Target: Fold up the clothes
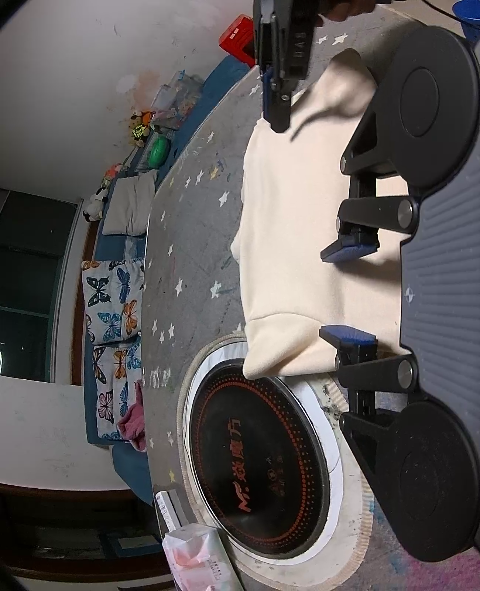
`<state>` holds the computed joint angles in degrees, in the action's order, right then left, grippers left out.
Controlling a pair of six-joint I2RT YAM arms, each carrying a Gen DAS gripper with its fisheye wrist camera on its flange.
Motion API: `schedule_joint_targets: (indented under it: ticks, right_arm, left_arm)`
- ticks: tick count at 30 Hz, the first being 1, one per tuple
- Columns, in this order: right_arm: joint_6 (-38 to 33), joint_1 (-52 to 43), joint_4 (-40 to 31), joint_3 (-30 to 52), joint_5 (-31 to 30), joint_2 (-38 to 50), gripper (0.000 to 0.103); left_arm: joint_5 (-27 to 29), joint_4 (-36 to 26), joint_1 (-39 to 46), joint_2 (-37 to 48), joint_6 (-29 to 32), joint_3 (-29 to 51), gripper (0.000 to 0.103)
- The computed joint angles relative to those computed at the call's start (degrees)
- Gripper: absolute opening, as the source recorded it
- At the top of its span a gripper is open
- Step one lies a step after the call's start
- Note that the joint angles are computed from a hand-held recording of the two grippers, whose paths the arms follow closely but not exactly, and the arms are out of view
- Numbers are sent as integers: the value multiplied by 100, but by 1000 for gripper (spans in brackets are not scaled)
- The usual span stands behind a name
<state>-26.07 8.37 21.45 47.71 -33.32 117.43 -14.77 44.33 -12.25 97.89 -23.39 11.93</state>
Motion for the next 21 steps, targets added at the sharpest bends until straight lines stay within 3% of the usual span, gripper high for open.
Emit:
schedule_joint_targets:
  ticks: [3, 21]
  right_arm:
    - [-43, 120, 28, -155, -31, -87, 29]
    - [-111, 587, 522, -937, 59, -428, 41]
  left_arm:
    - [-106, -178, -49, -96, -51, 44, 47]
    - [-182, -377, -4, -72, -230, 144, 52]
